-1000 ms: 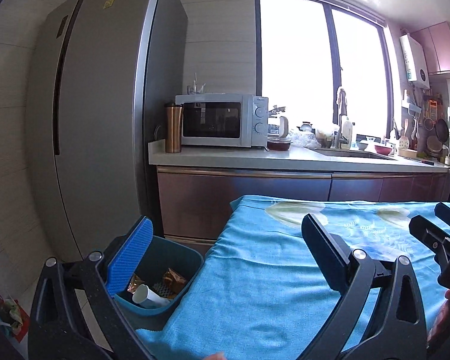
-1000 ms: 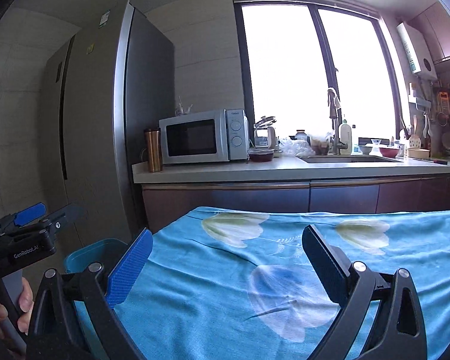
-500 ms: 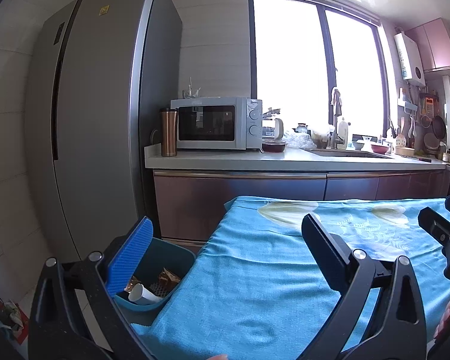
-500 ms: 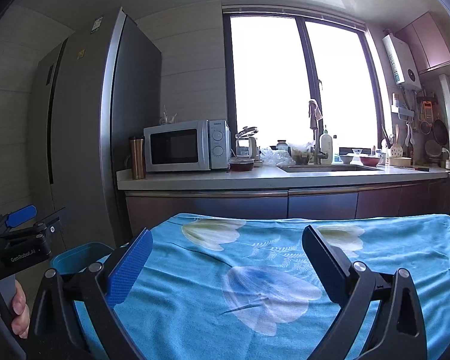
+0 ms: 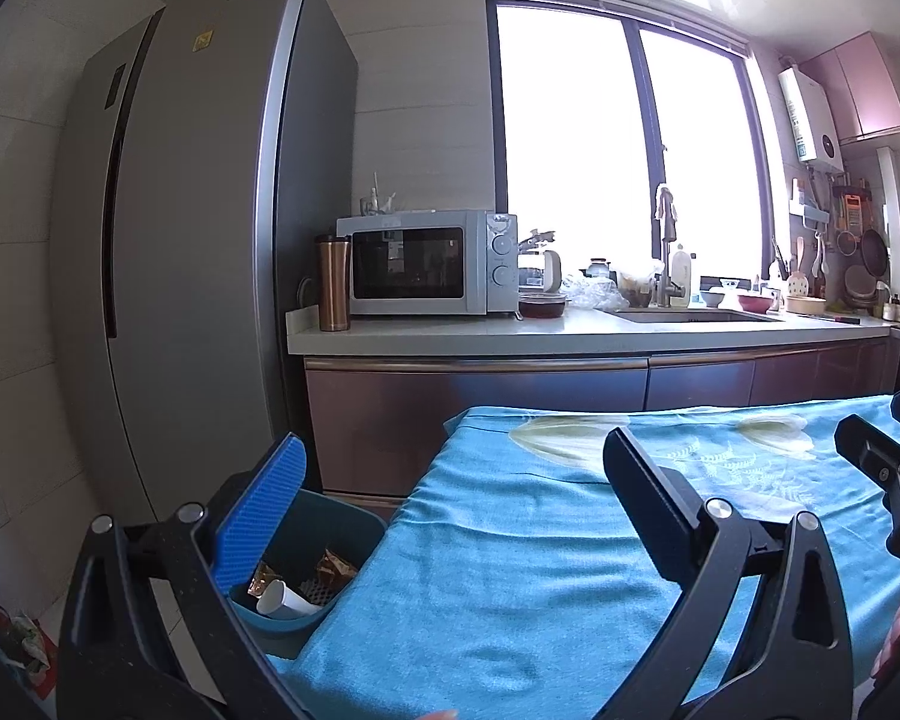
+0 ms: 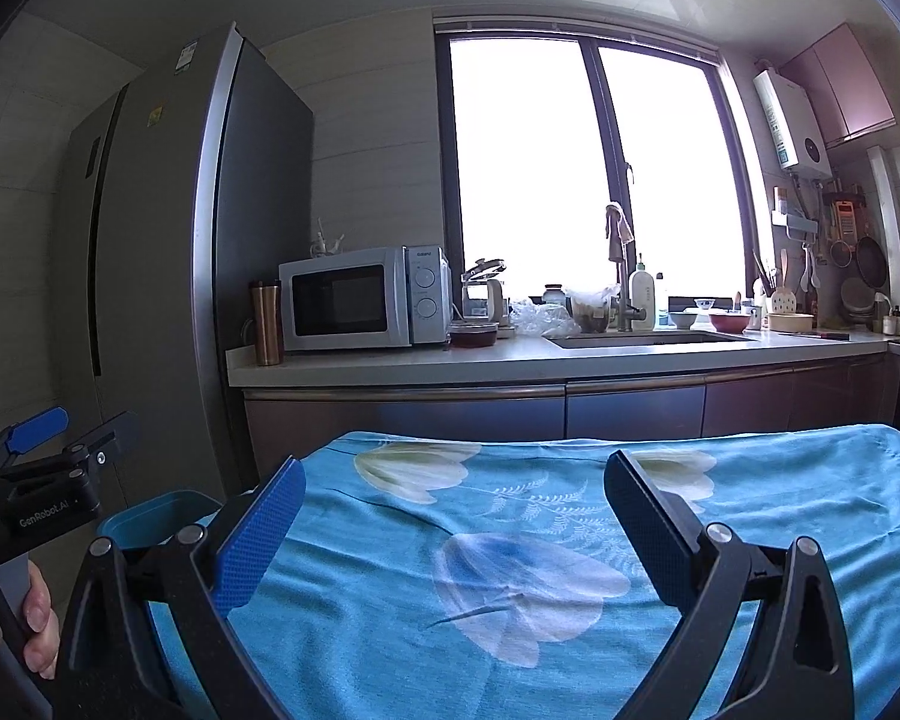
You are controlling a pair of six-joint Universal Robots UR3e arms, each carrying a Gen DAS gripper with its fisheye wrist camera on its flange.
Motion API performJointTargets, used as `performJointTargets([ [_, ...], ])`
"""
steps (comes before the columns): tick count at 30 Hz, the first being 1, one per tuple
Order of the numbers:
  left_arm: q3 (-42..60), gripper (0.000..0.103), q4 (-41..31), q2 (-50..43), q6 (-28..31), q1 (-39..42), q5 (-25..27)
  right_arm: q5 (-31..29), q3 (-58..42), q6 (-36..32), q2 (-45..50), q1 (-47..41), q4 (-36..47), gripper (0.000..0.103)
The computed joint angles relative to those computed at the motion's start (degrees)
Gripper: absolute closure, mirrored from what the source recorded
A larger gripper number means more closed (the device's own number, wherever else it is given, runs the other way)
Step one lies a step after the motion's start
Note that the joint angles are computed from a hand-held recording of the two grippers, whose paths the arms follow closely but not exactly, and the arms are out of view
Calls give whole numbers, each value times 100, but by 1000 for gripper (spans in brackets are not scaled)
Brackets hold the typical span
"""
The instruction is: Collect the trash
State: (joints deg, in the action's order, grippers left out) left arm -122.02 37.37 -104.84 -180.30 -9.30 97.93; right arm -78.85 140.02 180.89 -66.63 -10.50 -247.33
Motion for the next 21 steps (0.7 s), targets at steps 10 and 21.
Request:
performJointTargets([
  [10, 9, 5, 71, -11, -7, -30, 20, 5, 64, -19, -66, -54, -21, 7],
  [21, 91, 5, 131, -92, 33, -81, 25, 93, 93, -42, -125, -159, -21, 7],
])
